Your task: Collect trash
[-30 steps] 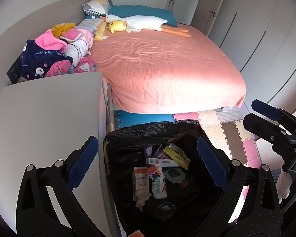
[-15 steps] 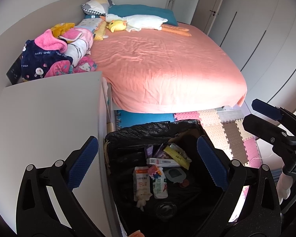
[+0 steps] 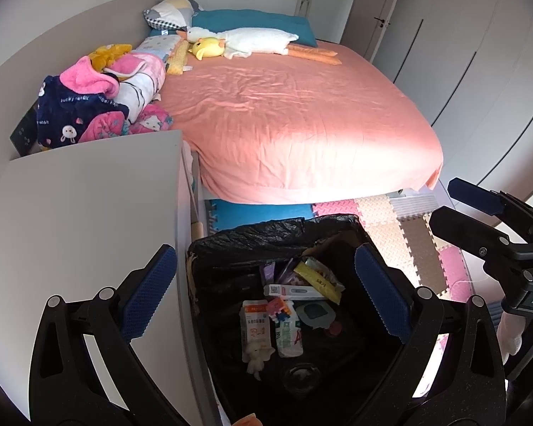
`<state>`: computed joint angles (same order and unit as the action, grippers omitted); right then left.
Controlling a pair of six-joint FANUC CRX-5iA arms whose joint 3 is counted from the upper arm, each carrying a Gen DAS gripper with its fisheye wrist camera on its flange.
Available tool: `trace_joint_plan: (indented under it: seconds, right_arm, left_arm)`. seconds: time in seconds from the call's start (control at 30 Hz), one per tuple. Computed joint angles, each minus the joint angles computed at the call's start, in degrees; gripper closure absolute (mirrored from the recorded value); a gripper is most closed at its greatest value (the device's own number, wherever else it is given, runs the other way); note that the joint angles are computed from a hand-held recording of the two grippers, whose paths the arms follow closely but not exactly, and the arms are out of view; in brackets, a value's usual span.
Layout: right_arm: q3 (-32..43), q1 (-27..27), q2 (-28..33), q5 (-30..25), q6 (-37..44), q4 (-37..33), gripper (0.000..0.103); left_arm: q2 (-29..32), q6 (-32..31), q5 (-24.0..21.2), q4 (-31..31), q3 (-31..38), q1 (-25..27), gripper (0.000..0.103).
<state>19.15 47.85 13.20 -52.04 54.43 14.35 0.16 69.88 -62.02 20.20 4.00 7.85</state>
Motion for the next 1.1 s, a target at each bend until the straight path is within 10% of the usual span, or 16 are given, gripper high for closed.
trace_joint_plan:
  seconds: [1.1]
  right_arm:
    - [-1.58, 0.47, -0.55, 0.78, -0.55, 0.5, 0.026]
  left_arm:
    - [-1.62, 0.06, 3.39, -0.12, -1.97, 0.81, 0.006]
